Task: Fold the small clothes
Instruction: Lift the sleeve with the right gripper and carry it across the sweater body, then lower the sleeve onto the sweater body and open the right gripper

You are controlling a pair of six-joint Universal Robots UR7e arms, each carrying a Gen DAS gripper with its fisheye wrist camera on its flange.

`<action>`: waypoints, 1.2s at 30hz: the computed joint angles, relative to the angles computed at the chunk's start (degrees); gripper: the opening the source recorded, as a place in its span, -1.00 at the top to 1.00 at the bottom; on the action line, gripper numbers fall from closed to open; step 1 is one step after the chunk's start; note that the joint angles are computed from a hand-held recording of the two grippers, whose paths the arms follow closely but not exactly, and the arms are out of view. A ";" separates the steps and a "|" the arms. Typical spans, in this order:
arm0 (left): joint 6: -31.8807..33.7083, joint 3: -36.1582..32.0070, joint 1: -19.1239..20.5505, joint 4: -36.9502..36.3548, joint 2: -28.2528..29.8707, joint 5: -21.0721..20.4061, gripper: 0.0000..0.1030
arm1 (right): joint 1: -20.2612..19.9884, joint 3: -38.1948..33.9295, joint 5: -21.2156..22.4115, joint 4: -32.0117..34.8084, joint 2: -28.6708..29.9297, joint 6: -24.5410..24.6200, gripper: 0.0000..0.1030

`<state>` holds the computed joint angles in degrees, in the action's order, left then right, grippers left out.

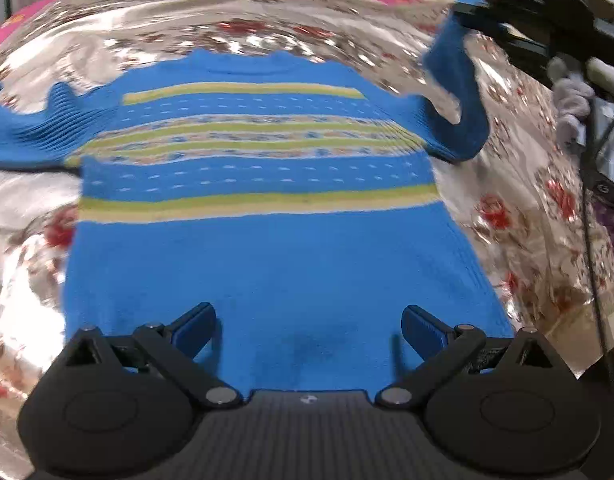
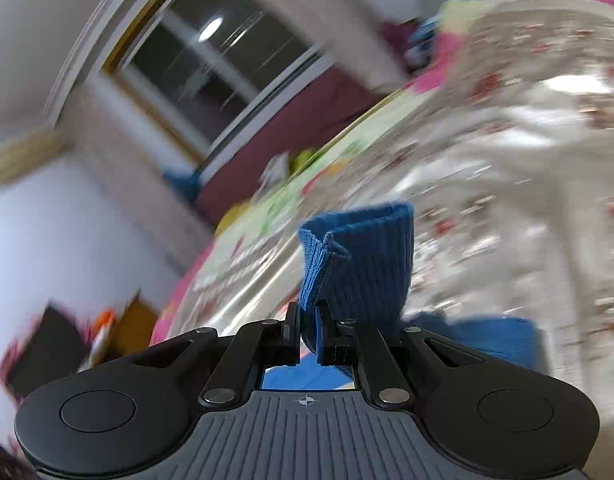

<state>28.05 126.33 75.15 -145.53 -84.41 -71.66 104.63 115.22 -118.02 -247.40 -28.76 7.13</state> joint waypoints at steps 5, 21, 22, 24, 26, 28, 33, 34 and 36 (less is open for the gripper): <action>1.29 -1.93 3.67 -1.97 -0.42 -1.73 -1.00 | 3.69 -12.76 -0.96 18.24 5.65 -5.22 0.85; 1.11 -5.06 9.03 -2.35 0.01 -7.83 -1.00 | 7.94 -31.38 -7.63 46.85 18.63 -16.28 0.84; 0.93 -5.17 9.15 -2.22 0.12 -8.05 -1.00 | 8.01 -31.93 -7.73 47.99 18.75 -16.69 0.83; 0.48 -5.46 9.39 -1.90 0.32 -8.44 -1.00 | 8.20 -32.78 -8.08 49.38 19.14 -16.41 0.82; 0.09 -5.64 9.62 -1.69 0.35 -8.78 -1.00 | 8.10 -34.07 -8.12 49.77 19.86 -16.62 0.83; -0.09 -5.83 9.80 -1.65 0.48 -8.92 -1.00 | 8.40 -35.32 -9.48 49.38 20.79 -16.31 0.84; -0.26 -5.78 9.88 -1.34 0.35 -8.93 -1.00 | 7.97 -35.41 -8.12 53.12 20.04 -15.04 0.76; -0.26 -5.81 9.88 -1.24 0.38 -8.90 -1.00 | 7.86 -35.05 -7.73 53.37 19.79 -14.38 0.76; -0.24 -5.79 9.83 -1.24 0.37 -8.88 -1.00 | 7.39 -33.41 -5.22 53.22 18.67 -13.24 0.74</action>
<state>27.81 120.54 84.97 -146.77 -84.04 -80.54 112.02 81.81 -123.24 -194.18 -10.09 -6.11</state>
